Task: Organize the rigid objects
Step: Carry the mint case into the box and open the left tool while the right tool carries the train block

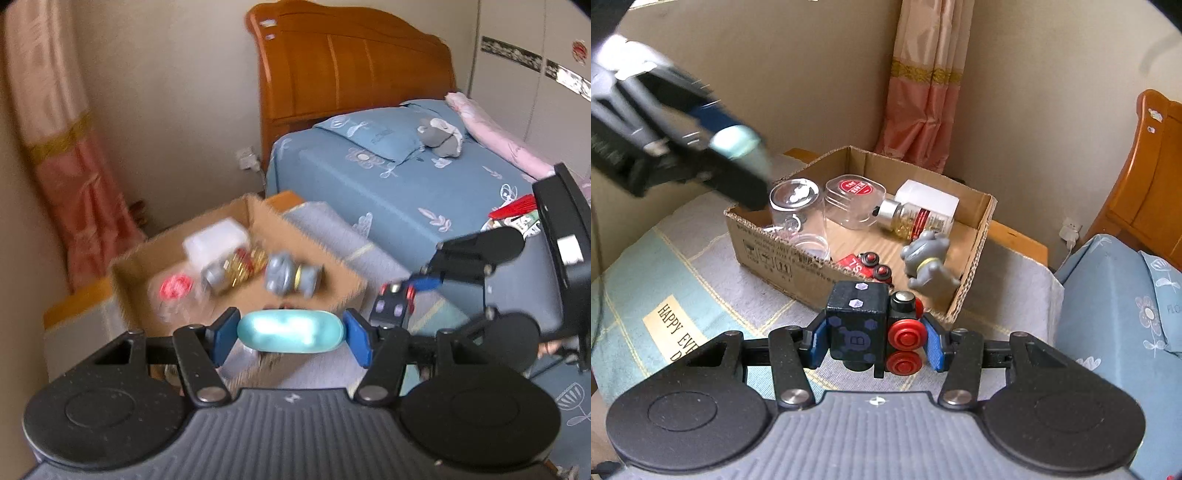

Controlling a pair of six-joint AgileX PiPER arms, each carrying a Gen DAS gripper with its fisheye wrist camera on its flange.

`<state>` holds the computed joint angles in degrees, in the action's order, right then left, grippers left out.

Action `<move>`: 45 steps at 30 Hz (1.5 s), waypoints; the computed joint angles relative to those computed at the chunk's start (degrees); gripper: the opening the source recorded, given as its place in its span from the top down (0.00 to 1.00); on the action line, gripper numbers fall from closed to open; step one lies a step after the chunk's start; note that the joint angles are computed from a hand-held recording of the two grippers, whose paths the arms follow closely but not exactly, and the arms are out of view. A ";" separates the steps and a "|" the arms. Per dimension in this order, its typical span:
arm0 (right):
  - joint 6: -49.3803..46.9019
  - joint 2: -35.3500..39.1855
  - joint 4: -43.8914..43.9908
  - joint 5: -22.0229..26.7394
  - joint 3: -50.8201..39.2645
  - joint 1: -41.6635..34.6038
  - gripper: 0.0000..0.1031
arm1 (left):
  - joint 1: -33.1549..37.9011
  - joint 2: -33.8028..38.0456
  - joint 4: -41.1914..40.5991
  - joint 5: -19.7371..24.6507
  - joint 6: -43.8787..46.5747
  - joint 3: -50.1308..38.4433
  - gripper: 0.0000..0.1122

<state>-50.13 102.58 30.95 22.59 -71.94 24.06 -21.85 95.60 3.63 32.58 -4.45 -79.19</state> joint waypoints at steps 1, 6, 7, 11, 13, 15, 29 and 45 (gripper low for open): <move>-0.04 0.30 0.07 1.16 -1.13 -0.36 0.46 | 0.14 1.83 0.01 0.70 0.46 -2.43 0.46; -0.20 1.79 0.02 4.83 -6.20 -1.96 0.46 | 0.67 12.08 3.38 5.80 -0.58 -14.73 0.46; -0.10 1.98 -0.28 4.64 -6.61 -2.12 0.46 | 1.08 13.97 3.35 6.69 -0.65 -16.71 0.46; 0.28 3.20 -0.80 5.06 -8.46 -2.85 0.46 | 2.22 19.24 2.09 9.31 -0.29 -21.60 0.46; 0.81 3.73 -1.55 5.26 -9.05 -3.01 0.46 | 2.64 21.18 1.09 10.31 0.43 -23.30 0.46; 1.55 4.32 -2.42 5.22 -9.58 -3.02 0.46 | 2.83 22.31 0.57 10.80 0.60 -24.09 0.46; 6.82 6.14 -7.40 5.65 -13.59 -2.17 0.46 | 2.84 17.56 4.48 3.71 -3.29 -17.37 0.20; 18.56 21.39 -18.13 18.89 -42.76 3.45 0.46 | 4.12 -3.78 24.33 -4.28 -22.63 10.21 0.12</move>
<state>-31.57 123.97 12.81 41.48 -114.71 27.50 -17.73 91.82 27.96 28.30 -27.08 -68.98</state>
